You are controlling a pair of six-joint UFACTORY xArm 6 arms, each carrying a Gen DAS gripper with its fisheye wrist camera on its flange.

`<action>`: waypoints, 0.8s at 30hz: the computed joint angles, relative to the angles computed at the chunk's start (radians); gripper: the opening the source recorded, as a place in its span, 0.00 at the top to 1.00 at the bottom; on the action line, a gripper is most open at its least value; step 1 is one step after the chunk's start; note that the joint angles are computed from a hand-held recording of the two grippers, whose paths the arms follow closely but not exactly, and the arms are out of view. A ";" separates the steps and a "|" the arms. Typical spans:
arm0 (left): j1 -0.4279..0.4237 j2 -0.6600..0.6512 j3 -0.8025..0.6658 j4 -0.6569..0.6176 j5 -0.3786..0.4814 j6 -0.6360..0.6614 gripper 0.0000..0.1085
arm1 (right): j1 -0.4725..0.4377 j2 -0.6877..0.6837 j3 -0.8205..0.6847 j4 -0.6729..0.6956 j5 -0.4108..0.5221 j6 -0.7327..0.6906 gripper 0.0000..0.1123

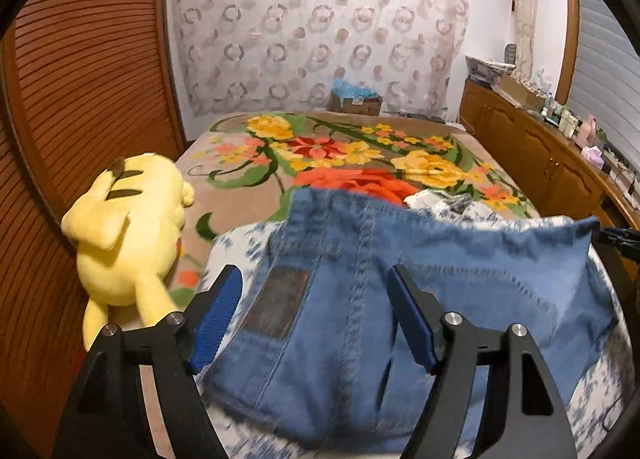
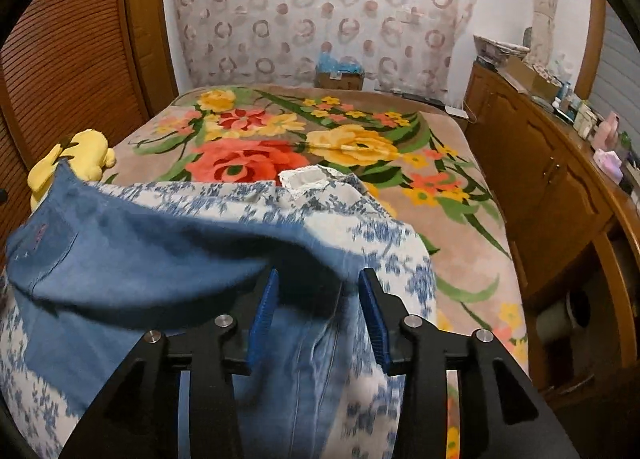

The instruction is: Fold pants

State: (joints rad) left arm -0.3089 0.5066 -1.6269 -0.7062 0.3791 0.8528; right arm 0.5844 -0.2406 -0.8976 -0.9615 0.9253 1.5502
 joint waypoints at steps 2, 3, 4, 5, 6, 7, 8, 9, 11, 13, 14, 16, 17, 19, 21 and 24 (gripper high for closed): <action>0.014 -0.014 0.037 -0.006 -0.013 0.018 0.30 | 0.030 -0.018 0.016 0.007 0.020 0.010 0.60; 0.019 -0.014 0.044 -0.002 -0.017 0.019 0.30 | 0.048 -0.029 0.030 0.008 0.023 0.026 0.60; 0.029 -0.011 0.051 0.022 -0.021 -0.001 0.30 | 0.065 -0.041 0.043 0.014 0.026 0.039 0.59; 0.036 -0.007 0.054 0.039 -0.022 -0.016 0.31 | 0.080 -0.050 0.058 0.019 0.023 0.054 0.59; 0.040 -0.004 0.056 0.041 -0.022 -0.018 0.33 | 0.095 -0.056 0.071 0.026 0.022 0.067 0.59; 0.047 0.001 0.057 0.041 -0.018 -0.016 0.34 | 0.107 -0.064 0.079 0.038 0.029 0.072 0.59; 0.052 0.009 0.053 0.047 -0.014 -0.022 0.35 | 0.124 -0.075 0.092 0.052 0.042 0.081 0.59; 0.058 0.020 0.045 0.060 -0.008 -0.034 0.36 | 0.134 -0.079 0.104 0.059 0.043 0.095 0.59; 0.063 0.037 0.035 0.100 0.003 -0.066 0.38 | 0.148 -0.093 0.129 0.071 0.037 0.122 0.59; 0.067 0.057 0.023 0.129 0.015 -0.088 0.38 | 0.154 -0.107 0.150 0.083 0.029 0.142 0.59; 0.068 0.063 0.021 0.141 0.024 -0.099 0.38 | 0.153 -0.113 0.160 0.091 0.020 0.149 0.59; 0.066 0.065 0.030 0.147 0.021 -0.098 0.39 | 0.159 -0.121 0.173 0.099 0.007 0.158 0.59; 0.064 0.067 0.034 0.151 0.017 -0.100 0.39 | 0.159 -0.110 0.165 0.099 0.003 0.161 0.59; 0.064 0.072 0.032 0.154 0.023 -0.105 0.41 | 0.160 -0.107 0.166 0.101 -0.005 0.168 0.59; 0.061 0.073 0.039 0.164 0.008 -0.109 0.44 | 0.162 -0.103 0.169 0.099 -0.014 0.182 0.59; 0.061 0.078 0.039 0.181 -0.003 -0.124 0.53 | 0.160 -0.090 0.171 0.096 -0.027 0.196 0.59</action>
State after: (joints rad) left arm -0.2477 0.5846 -1.5884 -0.5247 0.3756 0.7283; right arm 0.7445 -0.3306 -0.7268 -0.8653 0.8985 1.7463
